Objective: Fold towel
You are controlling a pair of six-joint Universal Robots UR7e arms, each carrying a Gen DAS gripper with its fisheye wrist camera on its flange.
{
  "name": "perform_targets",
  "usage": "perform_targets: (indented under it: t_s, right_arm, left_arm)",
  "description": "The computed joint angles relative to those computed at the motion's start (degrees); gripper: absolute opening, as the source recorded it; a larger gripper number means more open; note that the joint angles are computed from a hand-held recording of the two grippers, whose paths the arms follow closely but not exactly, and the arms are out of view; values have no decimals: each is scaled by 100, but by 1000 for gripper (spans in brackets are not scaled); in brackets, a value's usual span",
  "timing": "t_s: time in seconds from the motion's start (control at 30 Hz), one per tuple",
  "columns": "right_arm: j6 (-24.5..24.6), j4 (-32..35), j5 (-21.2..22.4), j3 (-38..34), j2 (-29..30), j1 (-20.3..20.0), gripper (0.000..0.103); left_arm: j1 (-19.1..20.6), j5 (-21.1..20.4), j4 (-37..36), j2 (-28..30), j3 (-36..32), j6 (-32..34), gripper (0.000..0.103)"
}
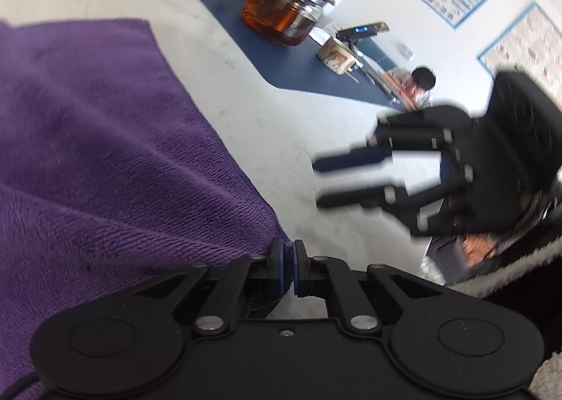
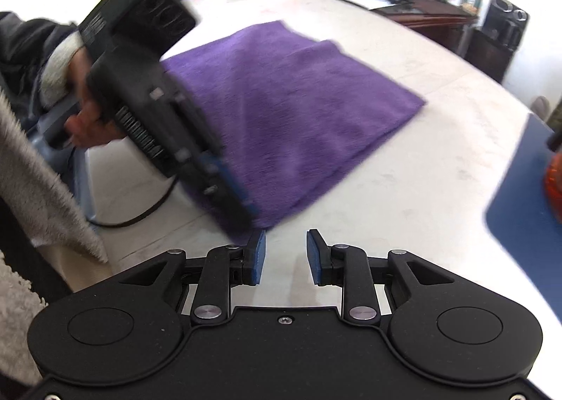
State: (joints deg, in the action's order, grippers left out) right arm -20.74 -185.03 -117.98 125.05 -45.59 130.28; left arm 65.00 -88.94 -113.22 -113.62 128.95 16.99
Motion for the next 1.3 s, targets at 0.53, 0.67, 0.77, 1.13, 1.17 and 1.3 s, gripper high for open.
perform_targets:
  t_s: [0.53,0.67,0.77,1.13,1.17,1.3]
  right_arm:
    - [-1740,-54,340,-1430,1073,-474,25]
    - [-1837,-26,410,-1454,1153,-534,25]
    - [-1755,-34,462,-1435,1144,-564,25]
    - [-1611,-182,351,-1308,1105,-512,25]
    - [-1599,-116,295,-1343,1113,-485,25]
    - [-1449,193,-56,-1535,1193,-309,24]
  left_arm:
    - [-1792,1771,570,-850,600,-341,10]
    - [-2130,1997,899,-941,628,-712,16]
    - [-2381,2040,1417,-1054,542,-1042,22]
    - [-3063,3479,4397,-2205,-569,-3243,23]
    - [-3044,3746,4630,-2288,-665,-3439,23]
    - [-2767,4708,4917,-2492,-750,-2859,23]
